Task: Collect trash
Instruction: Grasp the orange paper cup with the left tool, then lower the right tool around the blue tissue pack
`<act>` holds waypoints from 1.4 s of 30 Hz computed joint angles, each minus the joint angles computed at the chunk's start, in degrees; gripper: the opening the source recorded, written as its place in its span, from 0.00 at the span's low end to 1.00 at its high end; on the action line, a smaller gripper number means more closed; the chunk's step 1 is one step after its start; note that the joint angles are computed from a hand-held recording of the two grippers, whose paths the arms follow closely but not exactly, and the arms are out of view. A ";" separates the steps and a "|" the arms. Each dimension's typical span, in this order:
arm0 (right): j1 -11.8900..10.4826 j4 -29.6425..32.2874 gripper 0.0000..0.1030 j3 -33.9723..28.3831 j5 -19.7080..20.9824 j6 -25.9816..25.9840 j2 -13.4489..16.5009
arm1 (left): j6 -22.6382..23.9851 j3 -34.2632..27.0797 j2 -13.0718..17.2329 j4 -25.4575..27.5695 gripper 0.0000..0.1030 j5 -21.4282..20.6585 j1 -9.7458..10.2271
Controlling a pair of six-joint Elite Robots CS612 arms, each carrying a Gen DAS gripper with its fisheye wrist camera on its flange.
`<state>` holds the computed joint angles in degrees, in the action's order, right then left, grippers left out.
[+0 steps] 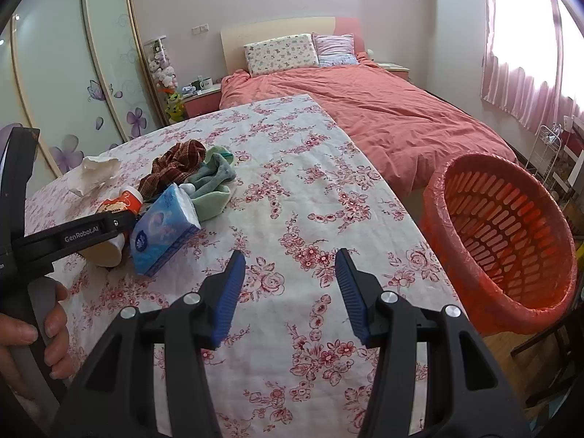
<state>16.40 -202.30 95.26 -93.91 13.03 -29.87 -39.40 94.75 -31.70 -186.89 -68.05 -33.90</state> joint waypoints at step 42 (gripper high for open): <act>8.36 17.74 0.73 -15.23 -14.18 1.75 4.35 | -2.12 12.13 -4.14 -13.45 0.79 7.52 1.71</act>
<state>24.75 -184.56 80.03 -108.09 14.78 -25.52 -41.52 106.88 -35.84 -200.33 -60.53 -32.19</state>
